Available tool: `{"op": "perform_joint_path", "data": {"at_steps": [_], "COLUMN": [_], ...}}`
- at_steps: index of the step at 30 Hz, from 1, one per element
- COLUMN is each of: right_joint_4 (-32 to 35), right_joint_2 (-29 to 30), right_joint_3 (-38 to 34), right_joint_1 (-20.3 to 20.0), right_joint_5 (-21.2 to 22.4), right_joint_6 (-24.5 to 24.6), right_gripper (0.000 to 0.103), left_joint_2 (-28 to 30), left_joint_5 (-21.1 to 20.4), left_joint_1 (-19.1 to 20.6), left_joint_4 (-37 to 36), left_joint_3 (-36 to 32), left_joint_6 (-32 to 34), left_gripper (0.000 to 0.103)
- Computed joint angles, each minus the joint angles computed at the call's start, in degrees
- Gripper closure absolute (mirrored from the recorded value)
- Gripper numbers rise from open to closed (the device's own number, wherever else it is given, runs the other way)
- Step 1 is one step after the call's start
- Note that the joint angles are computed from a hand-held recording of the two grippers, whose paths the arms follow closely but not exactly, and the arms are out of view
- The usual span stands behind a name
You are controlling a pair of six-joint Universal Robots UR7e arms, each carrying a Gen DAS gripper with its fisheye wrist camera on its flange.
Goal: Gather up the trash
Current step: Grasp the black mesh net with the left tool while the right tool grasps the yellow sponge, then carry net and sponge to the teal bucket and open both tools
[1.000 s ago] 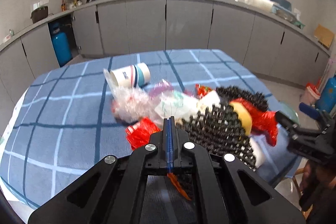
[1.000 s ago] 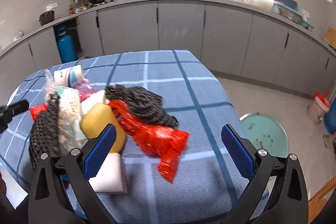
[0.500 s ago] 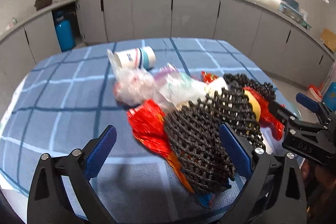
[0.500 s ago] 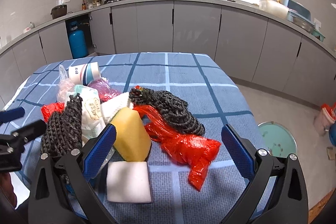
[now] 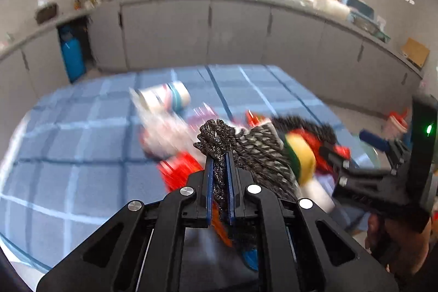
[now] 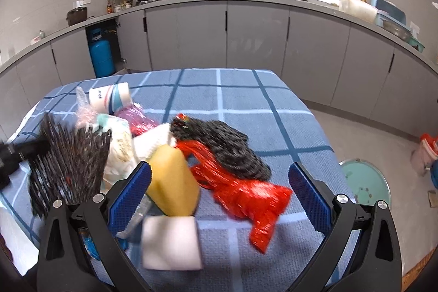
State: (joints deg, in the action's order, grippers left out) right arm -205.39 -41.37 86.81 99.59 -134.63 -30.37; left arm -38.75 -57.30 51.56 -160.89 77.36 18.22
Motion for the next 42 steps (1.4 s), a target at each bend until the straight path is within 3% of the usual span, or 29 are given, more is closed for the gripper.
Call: {"op": "perform_joint_path", "data": {"at_steps": [5, 7, 10, 12, 21, 28, 35, 42], "right_joint_4": [3.61, 5.91, 10.33, 14.27, 5.78, -0.96, -5.04, -7.92], "right_joint_2": [2.25, 2.84, 3.31, 2.45, -0.44, -3.95, -8.80, -14.08], "right_joint_3": [-3.27, -4.32, -5.41, -4.90, -1.39, 0.83, 3.99, 7.88], "right_joint_1": [0.68, 0.60, 0.17, -0.35, 2.28, 2.49, -0.33, -5.75], "right_joint_5": [0.01, -0.05, -0.38, 1.10, 6.37, 6.93, 5.89, 3.85], "right_joint_6": [-0.83, -0.27, 1.33, 3.89, -0.17, -1.67, -0.57, 1.94], "right_gripper": [0.006, 0.015, 0.031, 0.070, 0.070, 0.070, 0.070, 0.070], "left_joint_2": [1.13, 1.30, 1.48, 1.59, 0.98, 4.40, 9.83, 16.44], "left_joint_5": [4.52, 4.58, 4.18, 3.94, 2.11, 0.14, -3.14, -8.14], "left_joint_1": [-0.73, -0.67, -0.41, -0.22, -1.28, -2.94, -5.00, -7.33], "left_joint_4": [-8.41, -8.86, -8.07, -7.21, -9.99, -8.85, -4.57, 0.56], "left_joint_3": [-1.27, -1.53, -1.77, -2.02, -2.44, -7.16, -13.34, -19.89], "left_joint_6": [4.18, 4.56, 4.02, 3.27, 5.90, 7.69, 8.71, 9.53], "left_gripper": [0.094, 0.094, 0.094, 0.094, 0.094, 0.094, 0.094, 0.094]}}
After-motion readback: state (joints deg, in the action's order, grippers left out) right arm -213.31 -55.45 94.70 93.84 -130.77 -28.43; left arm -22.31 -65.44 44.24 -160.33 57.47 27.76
